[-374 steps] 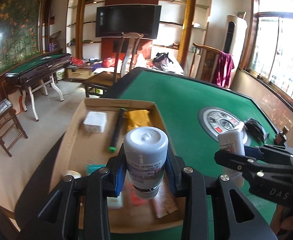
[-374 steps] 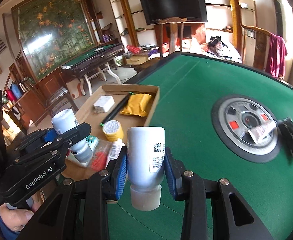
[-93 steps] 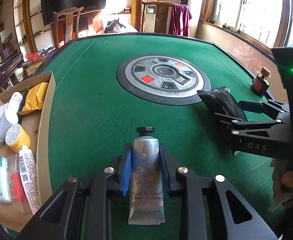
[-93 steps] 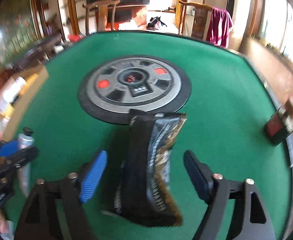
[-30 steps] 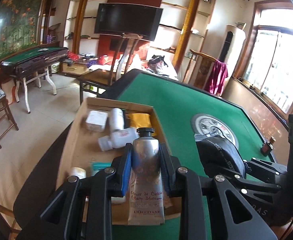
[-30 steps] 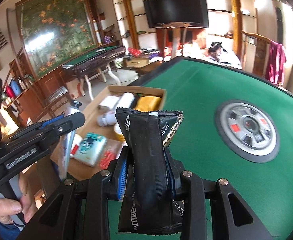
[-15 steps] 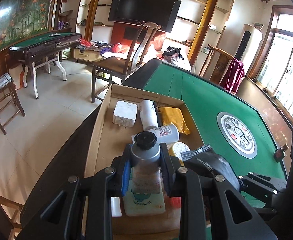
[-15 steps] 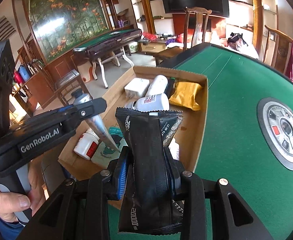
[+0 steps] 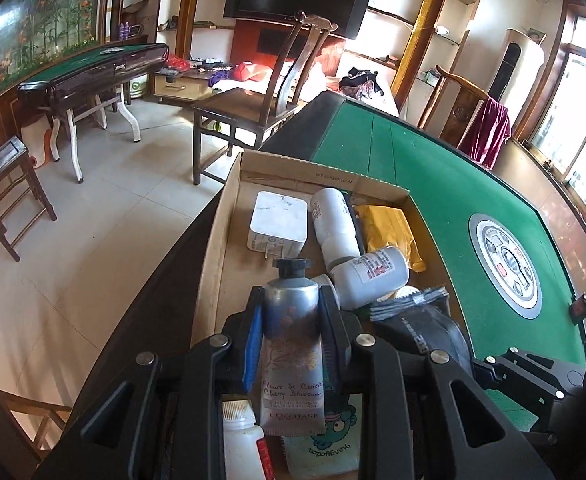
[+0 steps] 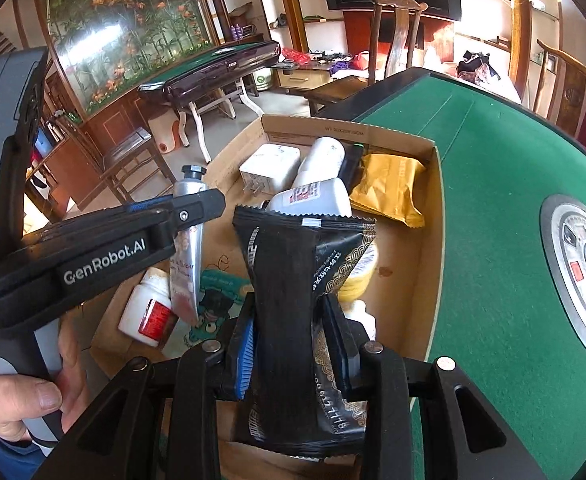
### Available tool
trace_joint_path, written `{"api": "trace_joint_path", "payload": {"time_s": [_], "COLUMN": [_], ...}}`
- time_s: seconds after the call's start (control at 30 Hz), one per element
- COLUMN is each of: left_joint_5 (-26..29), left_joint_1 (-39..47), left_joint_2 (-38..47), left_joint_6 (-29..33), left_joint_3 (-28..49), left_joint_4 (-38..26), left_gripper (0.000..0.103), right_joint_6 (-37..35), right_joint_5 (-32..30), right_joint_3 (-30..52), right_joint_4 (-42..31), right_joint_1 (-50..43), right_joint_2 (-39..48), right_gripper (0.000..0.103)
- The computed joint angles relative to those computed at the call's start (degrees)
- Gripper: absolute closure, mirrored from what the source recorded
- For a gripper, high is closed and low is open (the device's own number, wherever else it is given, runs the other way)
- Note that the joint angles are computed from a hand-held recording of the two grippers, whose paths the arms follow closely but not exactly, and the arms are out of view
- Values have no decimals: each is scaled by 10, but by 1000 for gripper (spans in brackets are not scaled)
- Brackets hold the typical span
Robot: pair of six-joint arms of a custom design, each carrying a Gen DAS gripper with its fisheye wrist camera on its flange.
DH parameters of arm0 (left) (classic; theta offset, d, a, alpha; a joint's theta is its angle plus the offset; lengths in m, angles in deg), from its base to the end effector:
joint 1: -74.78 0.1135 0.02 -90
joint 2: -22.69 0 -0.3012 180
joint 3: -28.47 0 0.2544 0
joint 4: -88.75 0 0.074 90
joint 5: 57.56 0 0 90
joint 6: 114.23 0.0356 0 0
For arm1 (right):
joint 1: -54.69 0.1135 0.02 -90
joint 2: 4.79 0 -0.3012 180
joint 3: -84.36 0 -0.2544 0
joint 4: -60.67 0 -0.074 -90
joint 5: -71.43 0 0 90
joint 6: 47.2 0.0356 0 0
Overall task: Organize objects
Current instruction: 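Open the left gripper to drop the tube in the box while the right gripper releases the bag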
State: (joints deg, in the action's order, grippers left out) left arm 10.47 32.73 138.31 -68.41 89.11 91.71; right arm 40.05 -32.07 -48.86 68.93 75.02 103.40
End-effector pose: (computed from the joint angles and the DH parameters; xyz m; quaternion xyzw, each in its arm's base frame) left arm 0.2778 -0.2326 0.0924 -0.0792 0.9269 -0.0868 0.3563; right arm 0.2793 0.1123 0.0894 -0.2249 0.9157 0.1582 0.2931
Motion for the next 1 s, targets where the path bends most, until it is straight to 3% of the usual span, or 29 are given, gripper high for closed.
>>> {"api": "trace_joint_path", "payload": {"time_s": [0.4,0.53,0.57,0.7,0.77,0.83,0.87,1.0], "left_joint_5": [18,14,12,-4,-16,-26,-30,-62], "left_joint_1": [12,10,9,-1,-9,-16,-19,-40], "left_joint_2": [22,17,15,5,-2,-7,-11,-27], "left_joint_6": [12,15,15,12,14,11,10,8], "left_joint_3": [16,8,8,3,0,-4,-8,-11], "left_joint_4": [2,11,10,9,9,12,15,3], "left_gripper": [77,68,67,52,47,33,32,15], "right_joint_6": [-4,-3,-6,-6,-13,-19,-21,-19], "right_joint_5": [39,27,20,24,37,45,47,45], "right_joint_3": [58,52,50,29,15,2,-6,-26], "right_joint_4": [-28,-19,-17,6,19,30,37,54], "right_joint_1": [10,2,1,5,11,14,15,7], "right_joint_2": [34,33,31,17,2,-12,-18,-39], "right_gripper": [69,67,64,27,20,13,10,9]}}
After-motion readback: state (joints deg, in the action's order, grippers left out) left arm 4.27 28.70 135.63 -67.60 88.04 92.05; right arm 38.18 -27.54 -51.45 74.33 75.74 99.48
